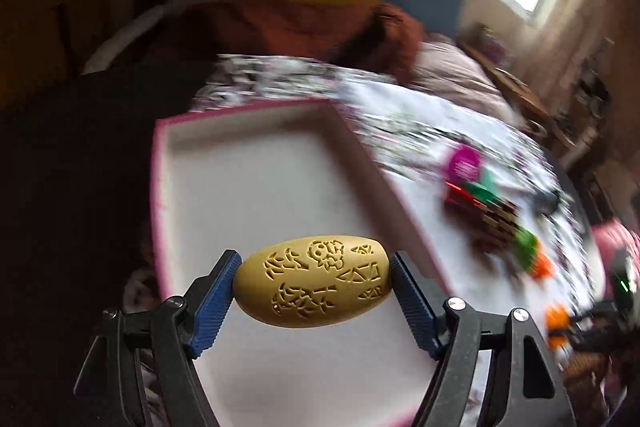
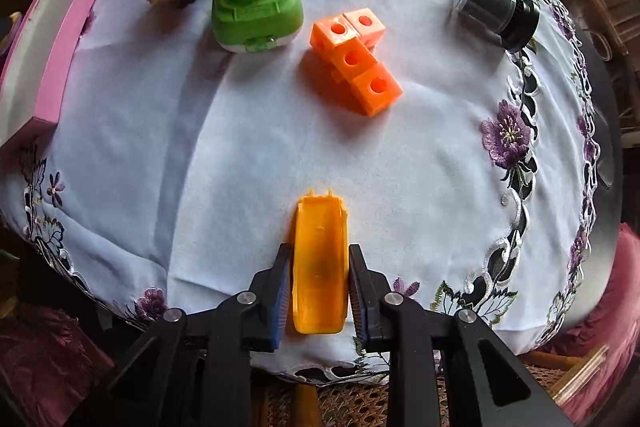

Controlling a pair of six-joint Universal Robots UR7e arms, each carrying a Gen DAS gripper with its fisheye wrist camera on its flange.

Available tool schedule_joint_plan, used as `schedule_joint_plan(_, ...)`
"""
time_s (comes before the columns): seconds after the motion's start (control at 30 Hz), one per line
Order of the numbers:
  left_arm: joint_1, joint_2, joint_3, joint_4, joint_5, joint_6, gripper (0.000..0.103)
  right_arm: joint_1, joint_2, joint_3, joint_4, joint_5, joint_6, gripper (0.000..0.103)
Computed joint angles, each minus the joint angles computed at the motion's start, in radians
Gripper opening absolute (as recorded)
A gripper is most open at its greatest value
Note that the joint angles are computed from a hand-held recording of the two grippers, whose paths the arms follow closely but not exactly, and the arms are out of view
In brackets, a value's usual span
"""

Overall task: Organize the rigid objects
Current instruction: 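Place the yellow block in the tray with the left tool while the right tool grasps the orange piece, then carry the orange hollow piece with the right tool and lower it into the tray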

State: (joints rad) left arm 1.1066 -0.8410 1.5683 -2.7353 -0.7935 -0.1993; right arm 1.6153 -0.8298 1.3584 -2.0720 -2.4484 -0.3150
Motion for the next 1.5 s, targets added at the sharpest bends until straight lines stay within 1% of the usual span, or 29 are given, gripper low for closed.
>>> schedule_joint_plan(0.13, 0.036, 0.024, -0.063, 0.023, 0.050, 0.014, 0.077, -0.006, -0.016, 0.029, -0.051, 0.020, -0.041, 0.026)
schedule_joint_plan(0.2, 0.049, 0.040, -0.094, 0.034, 0.075, 0.011, 0.077, -0.006, -0.023, 0.029, -0.056, 0.028, -0.049, 0.026)
schedule_joint_plan(0.27, 0.059, 0.050, -0.115, 0.037, 0.083, 0.016, 0.075, -0.006, -0.029, 0.036, -0.073, 0.031, -0.062, 0.026)
schedule_joint_plan(0.33, 0.062, 0.066, -0.134, 0.032, 0.116, 0.021, 0.075, 0.001, -0.032, 0.049, -0.086, 0.027, -0.063, 0.026)
schedule_joint_plan(0.4, 0.065, 0.066, -0.144, 0.046, 0.118, 0.008, 0.075, 0.007, -0.023, 0.035, -0.078, 0.025, -0.059, 0.026)
schedule_joint_plan(0.47, 0.058, 0.066, -0.137, 0.028, 0.141, 0.010, 0.075, 0.006, -0.026, 0.036, -0.079, 0.027, -0.061, 0.026)
schedule_joint_plan(0.57, 0.037, 0.052, -0.096, -0.042, 0.162, 0.030, 0.076, 0.018, -0.015, 0.031, -0.076, 0.030, -0.040, 0.026)
schedule_joint_plan(0.6, 0.022, 0.042, -0.070, -0.059, 0.184, 0.023, 0.076, 0.022, -0.015, 0.033, -0.078, 0.031, -0.036, 0.026)
schedule_joint_plan(0.67, -0.002, 0.023, -0.023, -0.095, 0.203, 0.014, 0.076, 0.025, -0.013, 0.039, -0.091, 0.031, -0.037, 0.026)
schedule_joint_plan(0.77, -0.046, -0.008, 0.067, -0.154, 0.228, 0.001, 0.076, 0.025, -0.021, 0.051, -0.141, 0.043, -0.075, 0.026)
schedule_joint_plan(0.87, -0.097, -0.033, 0.164, -0.210, 0.272, -0.002, 0.076, 0.035, -0.028, 0.071, -0.201, 0.045, -0.109, 0.026)
schedule_joint_plan(0.93, -0.115, -0.047, 0.200, -0.201, 0.278, -0.035, 0.076, 0.041, -0.026, 0.071, -0.215, 0.046, -0.119, 0.026)
schedule_joint_plan(1.1, -0.143, -0.088, 0.280, -0.146, 0.282, -0.143, 0.076, 0.061, -0.009, 0.069, -0.230, 0.011, -0.150, 0.026)
schedule_joint_plan(1.2, -0.153, -0.103, 0.309, -0.138, 0.284, -0.177, 0.076, 0.066, -0.005, 0.076, -0.247, 0.010, -0.157, 0.026)
schedule_joint_plan(1.33, -0.164, -0.116, 0.331, -0.152, 0.295, -0.190, 0.076, 0.081, 0.007, 0.081, -0.268, 0.065, -0.166, 0.026)
schedule_joint_plan(1.37, -0.166, -0.118, 0.334, -0.156, 0.298, -0.189, 0.076, 0.089, 0.013, 0.083, -0.275, 0.077, -0.178, 0.026)
schedule_joint_plan(1.4, -0.170, -0.121, 0.338, -0.163, 0.304, -0.188, 0.076, 0.097, 0.017, 0.093, -0.306, 0.088, -0.201, 0.026)
schedule_joint_plan(1.5, -0.177, -0.124, 0.344, -0.179, 0.316, -0.179, 0.076, 0.118, 0.040, 0.098, -0.365, 0.143, -0.248, 0.026)
